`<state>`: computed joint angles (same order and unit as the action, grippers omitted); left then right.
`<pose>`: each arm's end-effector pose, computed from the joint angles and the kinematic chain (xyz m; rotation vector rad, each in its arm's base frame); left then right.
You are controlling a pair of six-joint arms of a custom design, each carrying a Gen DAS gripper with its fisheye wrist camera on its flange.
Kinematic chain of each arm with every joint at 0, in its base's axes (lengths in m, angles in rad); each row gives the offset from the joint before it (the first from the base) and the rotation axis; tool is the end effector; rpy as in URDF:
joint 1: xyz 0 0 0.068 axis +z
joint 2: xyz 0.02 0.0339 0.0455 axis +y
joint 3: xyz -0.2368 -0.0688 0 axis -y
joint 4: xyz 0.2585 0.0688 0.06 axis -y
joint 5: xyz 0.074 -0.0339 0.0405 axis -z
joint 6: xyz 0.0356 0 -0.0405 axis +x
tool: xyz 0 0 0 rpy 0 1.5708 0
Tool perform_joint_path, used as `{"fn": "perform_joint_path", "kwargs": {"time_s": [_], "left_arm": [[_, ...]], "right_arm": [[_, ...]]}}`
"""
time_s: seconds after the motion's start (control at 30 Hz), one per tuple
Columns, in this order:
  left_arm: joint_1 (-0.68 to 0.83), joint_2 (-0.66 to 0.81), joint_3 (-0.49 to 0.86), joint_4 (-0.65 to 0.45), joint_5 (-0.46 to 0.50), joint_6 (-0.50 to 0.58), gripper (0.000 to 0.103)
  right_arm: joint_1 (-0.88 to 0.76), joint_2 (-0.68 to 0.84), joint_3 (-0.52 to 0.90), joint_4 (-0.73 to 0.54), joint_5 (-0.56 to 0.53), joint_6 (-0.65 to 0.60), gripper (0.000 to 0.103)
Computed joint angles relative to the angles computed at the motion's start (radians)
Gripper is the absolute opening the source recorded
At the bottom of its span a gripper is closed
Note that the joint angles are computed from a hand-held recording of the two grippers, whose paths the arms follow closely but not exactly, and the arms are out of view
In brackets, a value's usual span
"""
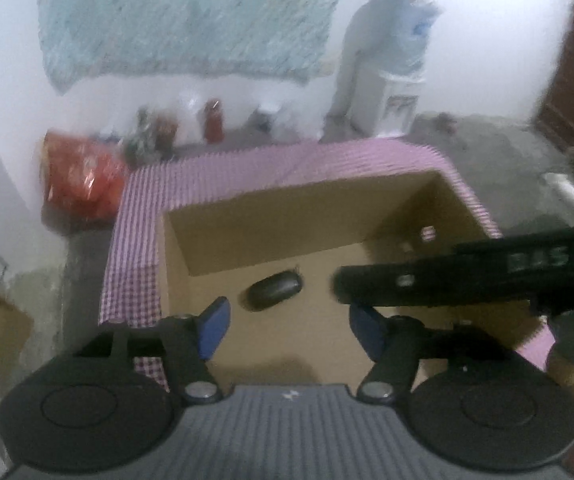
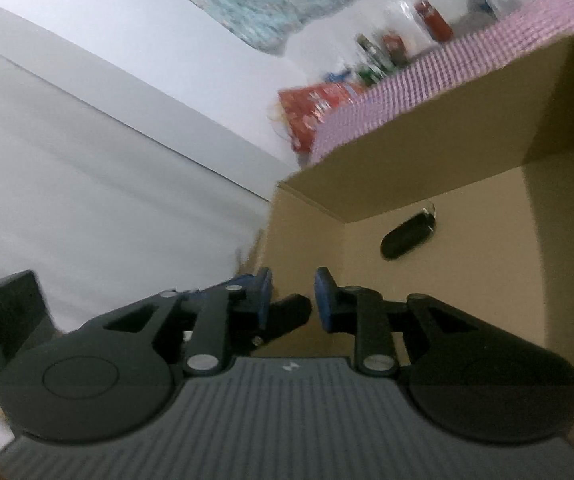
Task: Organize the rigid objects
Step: 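Carry the mouse into the cardboard box and open the right tool, then grasp the green tube with the right tool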
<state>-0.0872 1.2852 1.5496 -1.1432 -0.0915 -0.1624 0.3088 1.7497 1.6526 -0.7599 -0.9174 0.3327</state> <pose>0.2563 -0.0191 0.3819 -0.1322 2.4410 0.0013 0.3609 0.1448 0.3089 -0.4118 2.3968 1.4020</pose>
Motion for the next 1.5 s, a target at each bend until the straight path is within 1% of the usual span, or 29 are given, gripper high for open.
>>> {"fn": "perform_joint_path", "kwargs": {"time_s": [0.07, 0.1, 0.17, 0.27, 0.3, 0.37, 0.43, 0.47, 0.5, 0.57, 0.6, 0.63, 0.7, 0.73, 0.77, 0.8, 0.87, 0.9, 0.93, 0.97, 1.1, 1.23, 1.5], "left_arm": [[-0.036, -0.063, -0.012, -0.007, -0.009, 0.009, 0.079], [-0.057, -0.088, -0.016, -0.012, -0.016, 0.004, 0.081], [-0.096, -0.140, -0.028, -0.025, -0.017, -0.009, 0.084], [-0.157, -0.225, -0.080, -0.038, -0.011, -0.044, 0.087], [-0.190, -0.257, -0.105, -0.042, -0.021, -0.064, 0.087], [-0.269, -0.320, -0.167, -0.047, -0.066, -0.116, 0.087], [-0.367, -0.390, -0.244, -0.039, -0.120, -0.172, 0.087], [-0.416, -0.426, -0.286, -0.033, -0.148, -0.201, 0.087], [-0.472, -0.453, -0.325, -0.024, -0.181, -0.236, 0.087], [-0.606, -0.490, -0.405, -0.016, -0.261, -0.320, 0.086], [-0.659, -0.496, -0.441, -0.008, -0.286, -0.360, 0.086], [-0.710, -0.497, -0.478, 0.004, -0.304, -0.396, 0.085], [-0.776, -0.479, -0.537, 0.039, -0.319, -0.445, 0.080], [-0.796, -0.461, -0.561, 0.057, -0.316, -0.462, 0.073], [-0.815, -0.441, -0.580, 0.077, -0.312, -0.476, 0.066], [-0.816, -0.432, -0.597, 0.095, -0.294, -0.481, 0.062], [-0.822, -0.408, -0.626, 0.128, -0.248, -0.509, 0.050], [-0.819, -0.398, -0.638, 0.141, -0.228, -0.509, 0.046], [-0.822, -0.383, -0.643, 0.152, -0.214, -0.505, 0.041], [-0.828, -0.368, -0.645, 0.158, -0.210, -0.505, 0.040], [-0.836, -0.323, -0.642, 0.176, -0.225, -0.479, 0.040], [-0.819, -0.300, -0.642, 0.186, -0.221, -0.472, 0.040], [-0.800, -0.288, -0.656, 0.206, -0.221, -0.462, 0.040]], "right_arm": [[-0.071, -0.108, -0.078, -0.031, -0.052, -0.041, 0.028], [-0.093, -0.138, -0.100, -0.035, -0.064, -0.051, 0.028], [-0.165, -0.234, -0.168, -0.054, -0.107, -0.084, 0.030], [-0.306, -0.353, -0.251, -0.117, -0.211, -0.165, 0.032], [-0.352, -0.380, -0.272, -0.147, -0.239, -0.207, 0.032], [-0.438, -0.435, -0.318, -0.235, -0.276, -0.314, 0.037], [-0.554, -0.481, -0.359, -0.426, -0.303, -0.528, 0.043], [-0.586, -0.506, -0.404, -0.454, -0.294, -0.584, 0.044], [-0.611, -0.550, -0.467, -0.451, -0.268, -0.612, 0.044], [-0.624, -0.657, -0.625, -0.355, -0.195, -0.590, 0.045], [-0.621, -0.711, -0.700, -0.305, -0.151, -0.569, 0.045], [-0.588, -0.771, -0.786, -0.219, -0.102, -0.505, 0.045], [-0.519, -0.837, -0.903, -0.103, 0.001, -0.441, 0.045], [-0.470, -0.855, -0.938, -0.053, 0.054, -0.395, 0.045], [-0.441, -0.858, -0.966, -0.021, 0.091, -0.384, 0.045], [-0.407, -0.847, -0.986, 0.020, 0.118, -0.370, 0.045], [-0.347, -0.818, -1.003, 0.088, 0.172, -0.334, 0.045], [-0.331, -0.804, -1.006, 0.111, 0.191, -0.330, 0.045], [-0.341, -0.800, -1.005, 0.101, 0.198, -0.353, 0.045], [-0.317, -0.793, -1.014, 0.130, 0.229, -0.346, 0.045], [-0.284, -0.770, -1.023, 0.154, 0.274, -0.382, 0.045], [-0.271, -0.786, -1.006, 0.092, 0.307, -0.417, 0.045], [-0.181, -0.743, -1.012, 0.152, 0.409, -0.434, 0.043]]}}
